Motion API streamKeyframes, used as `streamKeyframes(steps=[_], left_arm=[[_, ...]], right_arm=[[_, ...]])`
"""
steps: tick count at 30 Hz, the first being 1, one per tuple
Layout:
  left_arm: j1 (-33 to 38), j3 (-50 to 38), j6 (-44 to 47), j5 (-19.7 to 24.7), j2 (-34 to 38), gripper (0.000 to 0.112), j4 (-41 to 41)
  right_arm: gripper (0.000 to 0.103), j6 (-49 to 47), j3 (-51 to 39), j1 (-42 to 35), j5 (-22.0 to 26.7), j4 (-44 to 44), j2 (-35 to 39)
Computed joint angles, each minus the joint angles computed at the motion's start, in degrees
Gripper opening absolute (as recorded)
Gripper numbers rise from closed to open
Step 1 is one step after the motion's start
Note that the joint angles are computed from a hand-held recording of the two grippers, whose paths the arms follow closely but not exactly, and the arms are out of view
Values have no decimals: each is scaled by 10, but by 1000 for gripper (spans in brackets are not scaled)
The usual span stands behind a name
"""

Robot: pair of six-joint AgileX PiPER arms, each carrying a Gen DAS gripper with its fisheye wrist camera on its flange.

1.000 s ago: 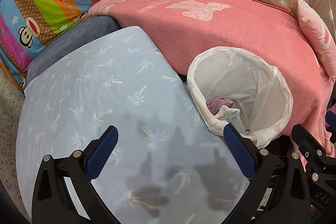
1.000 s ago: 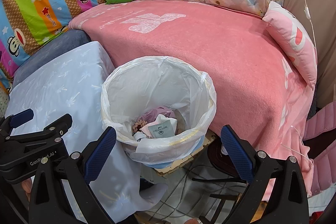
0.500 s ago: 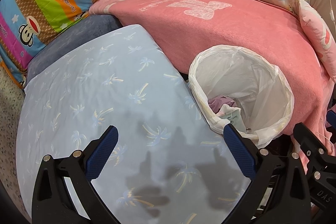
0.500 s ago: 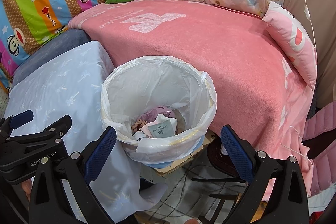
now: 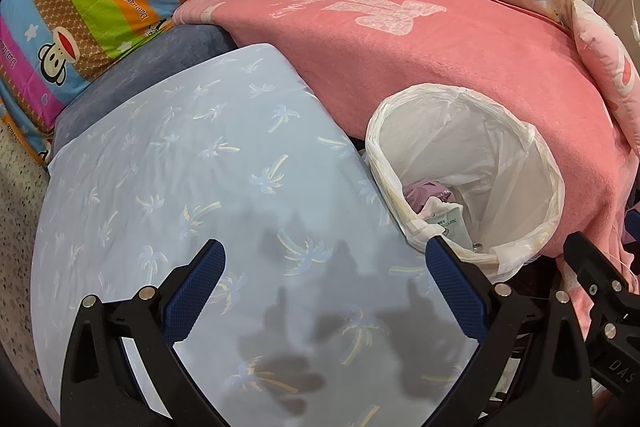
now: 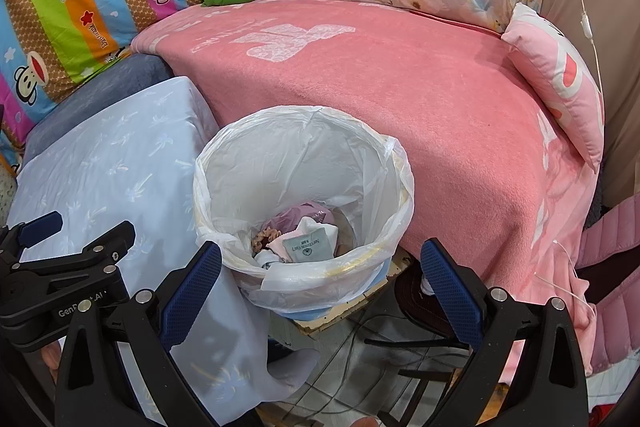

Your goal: Collect trash

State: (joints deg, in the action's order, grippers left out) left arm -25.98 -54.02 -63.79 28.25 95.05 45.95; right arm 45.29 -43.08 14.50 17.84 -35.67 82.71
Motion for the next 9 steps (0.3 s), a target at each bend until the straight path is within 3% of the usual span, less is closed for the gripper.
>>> streamKeyframes(steps=[9], left_arm=[[-2,-3,14,2,3,96,-9]], right_arm=[[97,5,0,2,1,-4,-1]])
